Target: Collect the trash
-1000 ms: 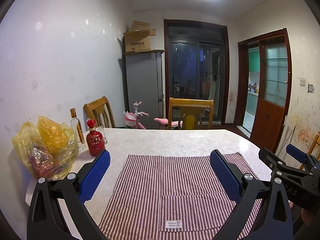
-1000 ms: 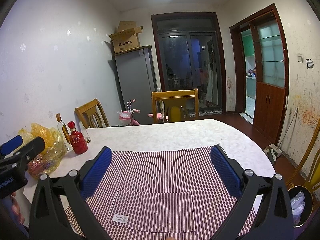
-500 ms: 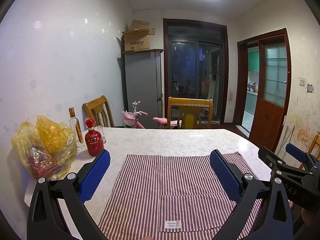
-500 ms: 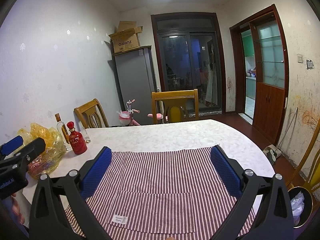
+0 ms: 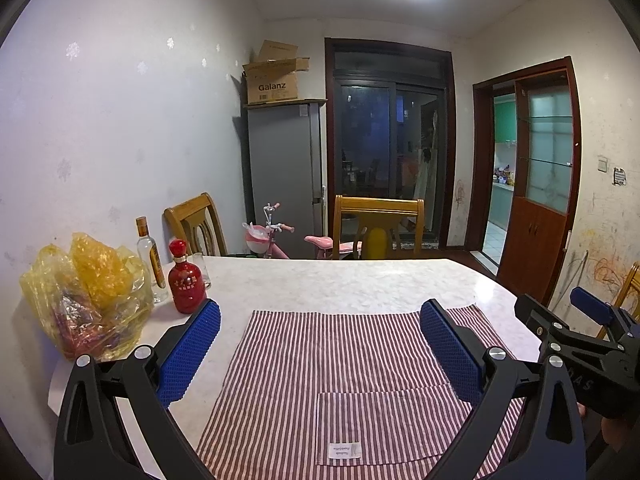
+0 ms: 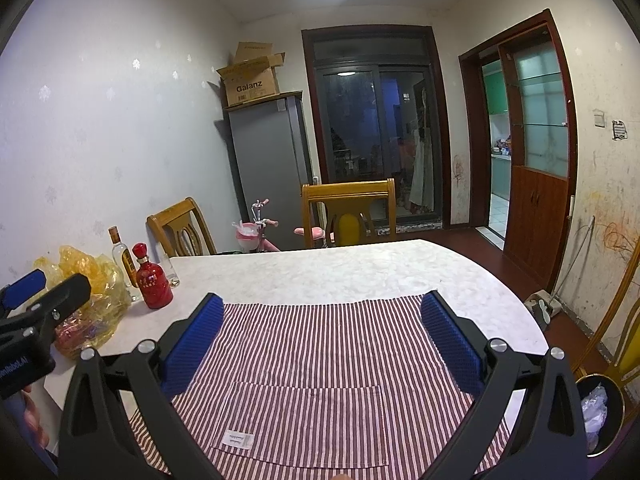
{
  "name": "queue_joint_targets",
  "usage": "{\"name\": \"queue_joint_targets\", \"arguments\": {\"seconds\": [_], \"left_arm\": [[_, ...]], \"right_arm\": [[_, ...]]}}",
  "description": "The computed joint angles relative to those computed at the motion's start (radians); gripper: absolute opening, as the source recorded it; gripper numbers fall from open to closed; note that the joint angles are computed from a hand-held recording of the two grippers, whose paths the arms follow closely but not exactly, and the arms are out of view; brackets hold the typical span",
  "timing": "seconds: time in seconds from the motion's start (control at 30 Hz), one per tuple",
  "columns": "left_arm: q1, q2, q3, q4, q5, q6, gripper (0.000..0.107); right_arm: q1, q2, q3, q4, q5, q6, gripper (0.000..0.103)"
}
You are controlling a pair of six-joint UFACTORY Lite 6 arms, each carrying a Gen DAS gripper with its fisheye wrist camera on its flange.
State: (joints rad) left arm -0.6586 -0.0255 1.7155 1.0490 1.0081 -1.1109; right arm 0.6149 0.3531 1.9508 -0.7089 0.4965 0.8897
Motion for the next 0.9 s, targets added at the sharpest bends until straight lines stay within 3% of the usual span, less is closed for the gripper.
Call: {"name": "queue_joint_targets", "arguments": {"seconds": [0.9], "left_arm": [[0.012, 0.001, 0.024, -0.011, -0.004, 0.013, 0.097]], "right_arm": [[0.0, 0.003, 0.011, 0.013, 0.005, -0.016, 0.099]]}}
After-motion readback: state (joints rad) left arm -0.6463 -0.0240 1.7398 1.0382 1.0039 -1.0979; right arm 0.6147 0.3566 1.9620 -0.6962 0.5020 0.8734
